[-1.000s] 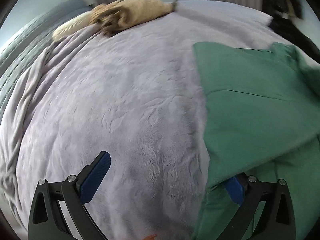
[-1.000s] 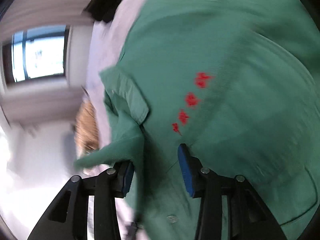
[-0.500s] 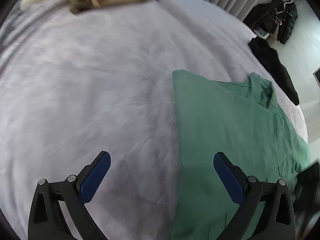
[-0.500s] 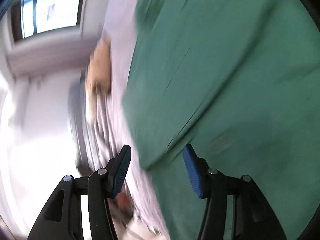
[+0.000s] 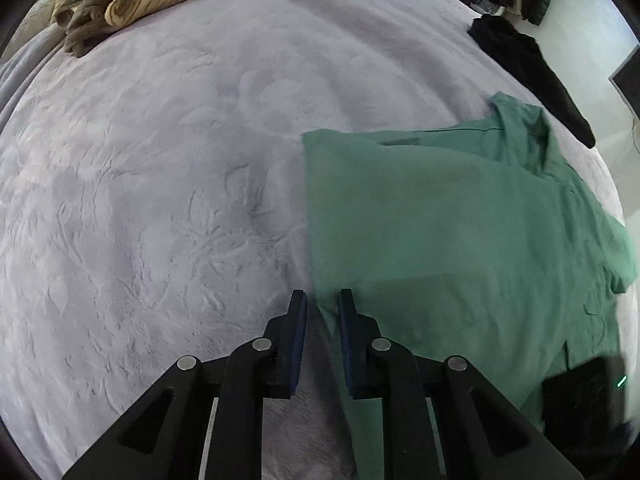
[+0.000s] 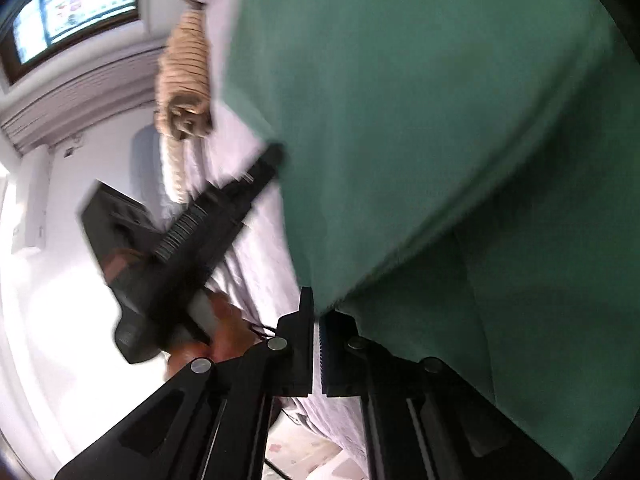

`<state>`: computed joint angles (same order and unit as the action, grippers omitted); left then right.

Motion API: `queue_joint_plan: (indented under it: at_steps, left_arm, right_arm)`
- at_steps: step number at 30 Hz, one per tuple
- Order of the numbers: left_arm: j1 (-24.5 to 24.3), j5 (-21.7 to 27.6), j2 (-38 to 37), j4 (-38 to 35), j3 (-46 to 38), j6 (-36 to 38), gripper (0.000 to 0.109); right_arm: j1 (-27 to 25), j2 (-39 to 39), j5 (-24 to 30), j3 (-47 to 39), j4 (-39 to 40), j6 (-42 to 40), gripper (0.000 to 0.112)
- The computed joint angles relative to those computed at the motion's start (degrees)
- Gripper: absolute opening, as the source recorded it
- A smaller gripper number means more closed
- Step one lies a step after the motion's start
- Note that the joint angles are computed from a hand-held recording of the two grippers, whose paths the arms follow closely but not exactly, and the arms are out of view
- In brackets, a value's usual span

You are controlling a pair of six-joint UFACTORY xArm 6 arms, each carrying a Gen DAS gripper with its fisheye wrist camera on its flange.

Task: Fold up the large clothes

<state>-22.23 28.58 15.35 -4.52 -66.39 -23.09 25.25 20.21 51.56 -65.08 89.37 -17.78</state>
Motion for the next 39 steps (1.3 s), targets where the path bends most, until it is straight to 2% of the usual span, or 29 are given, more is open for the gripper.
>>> queue_joint_plan:
  at_steps: [2,4,6,8,10,11,12,14,17,19,21,22,23,24,27,29,31,35,39]
  left_arm:
    - [0.1,-0.5,0.3,1.7,0.3,-2.0,0.018]
    - [0.2,-0.6,-0.5,4.9,1.1,-5.5,0.018]
    - [0.2,-0.1,-2.4,9.2,2.3,-10.2,0.018]
    - [-0.1,-1.2,-5.6,12.0,4.9,-13.8,0.018]
    - [-0.5,-1.3,-8.5,14.2,7.1,-16.2,0.018]
    - [-1.2,-1.4,-10.0,15.8,8.1,-18.1,0.018]
    - [-1.7,-1.1,-10.8,16.7,8.7,-19.4,0.018]
    - [-3.1,-1.1,-12.3,18.0,10.0,-22.1,0.018]
    - [-5.3,0.3,-12.1,21.9,10.4,-28.3,0.018]
    - [-6.4,0.8,-11.4,22.4,10.8,-31.0,0.018]
    - [-6.8,0.7,-10.7,20.8,11.4,-31.9,0.018]
    - [-7.0,0.8,-10.3,21.6,11.3,-32.8,0.018]
    - [-7.2,1.6,-9.7,22.6,11.1,-33.9,0.018]
    - [-7.3,2.1,-9.3,22.7,10.9,-34.3,0.018]
    - [-7.6,2.8,-9.2,23.9,10.6,-36.0,0.018]
    - [-7.8,3.2,-8.7,24.3,10.1,-36.2,0.018]
    - [-8.0,3.4,-7.7,24.6,9.5,-36.5,0.018]
    - [-8.6,5.1,-6.4,25.6,7.9,-38.9,0.019]
    - [-9.9,9.6,-7.1,26.3,6.4,-39.7,0.019]
  right_arm:
    - [0.2,0.4,-0.8,0.3,0.0,-0.7,0.002]
    - [-0.5,0.8,1.6,-1.1,-2.1,0.2,0.003]
    - [-2.0,-0.3,5.1,-2.6,-9.1,1.4,0.008]
    - [-3.5,-3.2,5.7,-3.2,-15.7,0.1,0.008]
    - [-5.7,-6.9,3.4,-2.8,-22.7,-0.7,0.020]
    - [-6.8,-8.9,0.9,-2.0,-26.7,-0.2,0.043]
    - [-8.9,-12.5,-1.9,0.9,-31.5,0.2,0.055]
    - [-11.1,-14.3,-7.8,1.8,-39.0,3.6,0.055]
    - [-15.6,-14.2,-12.3,1.8,-53.9,16.9,0.055]
    - [-18.3,-13.2,-12.8,1.1,-56.7,23.0,0.055]
    - [-21.7,-12.8,-12.0,1.3,-55.4,22.1,0.052]
    - [-23.0,-12.4,-11.1,1.4,-53.9,20.0,0.048]
    - [-23.3,-11.3,-10.1,0.3,-53.8,19.9,0.022]
    - [-23.1,-10.6,-9.5,-0.6,-52.5,19.4,0.007]
    - [-23.8,-15.0,-9.9,3.1,-49.9,14.1,0.007]
    - [-23.8,-16.3,-10.3,4.4,-51.2,13.3,0.007]
    - [-25.4,-14.6,-8.1,3.6,-51.7,13.6,0.007]
    - [-28.4,-14.9,-6.5,4.9,-47.1,10.1,0.007]
    - [-29.2,-17.4,-4.5,5.3,-52.6,12.6,0.013]
